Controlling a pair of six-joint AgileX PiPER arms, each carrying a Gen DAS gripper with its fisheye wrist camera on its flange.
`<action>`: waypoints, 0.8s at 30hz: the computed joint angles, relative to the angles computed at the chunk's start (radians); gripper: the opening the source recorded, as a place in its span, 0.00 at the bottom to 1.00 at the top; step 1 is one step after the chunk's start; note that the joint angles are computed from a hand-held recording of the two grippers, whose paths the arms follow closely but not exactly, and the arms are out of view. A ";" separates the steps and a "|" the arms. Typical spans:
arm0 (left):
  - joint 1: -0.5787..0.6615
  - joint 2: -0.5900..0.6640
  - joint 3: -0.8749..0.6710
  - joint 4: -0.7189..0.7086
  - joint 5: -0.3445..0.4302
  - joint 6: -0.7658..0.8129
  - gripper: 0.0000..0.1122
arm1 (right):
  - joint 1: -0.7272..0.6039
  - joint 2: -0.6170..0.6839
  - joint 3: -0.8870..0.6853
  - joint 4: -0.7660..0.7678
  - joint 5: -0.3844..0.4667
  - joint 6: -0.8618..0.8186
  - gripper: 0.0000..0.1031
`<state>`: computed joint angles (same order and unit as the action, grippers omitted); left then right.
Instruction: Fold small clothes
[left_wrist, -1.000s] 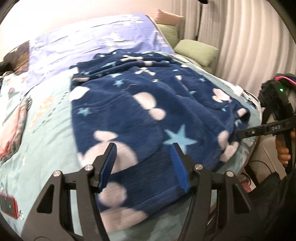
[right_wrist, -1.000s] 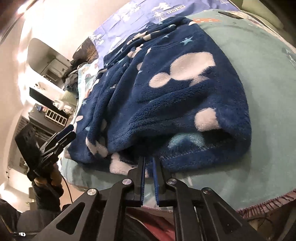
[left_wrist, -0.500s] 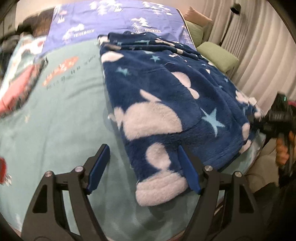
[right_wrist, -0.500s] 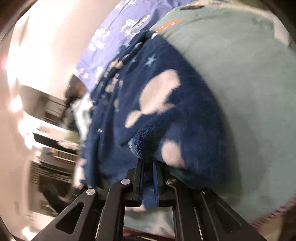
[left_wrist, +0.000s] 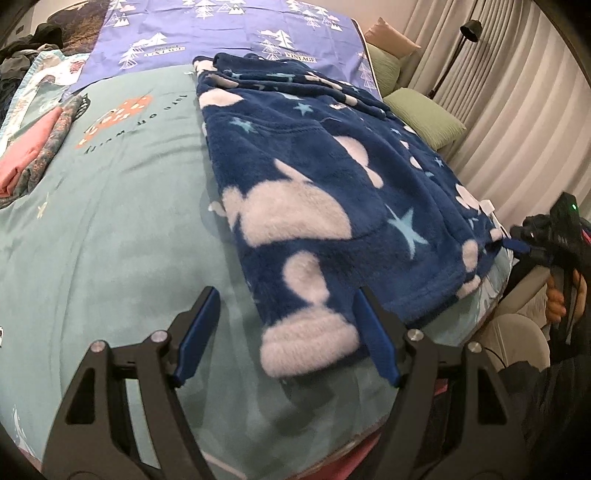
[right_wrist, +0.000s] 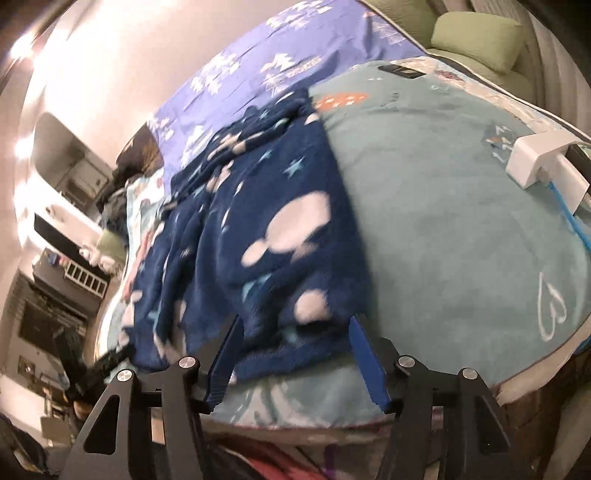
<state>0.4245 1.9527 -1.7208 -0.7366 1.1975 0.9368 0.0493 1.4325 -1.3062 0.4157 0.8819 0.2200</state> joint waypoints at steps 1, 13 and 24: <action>-0.002 -0.003 0.006 0.000 0.001 0.007 0.67 | -0.012 0.017 -0.001 0.020 0.001 -0.015 0.61; -0.024 -0.048 0.061 -0.054 -0.075 -0.003 0.14 | -0.053 0.171 -0.124 0.176 0.072 -0.182 0.12; 0.003 -0.034 -0.185 -0.199 -0.027 -0.014 0.13 | -0.197 0.202 -0.251 0.593 0.163 -0.454 0.12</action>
<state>0.4276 1.9188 -1.9060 -0.9356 1.1707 0.9224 -0.1481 1.6344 -1.5568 1.0090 1.0450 -0.2337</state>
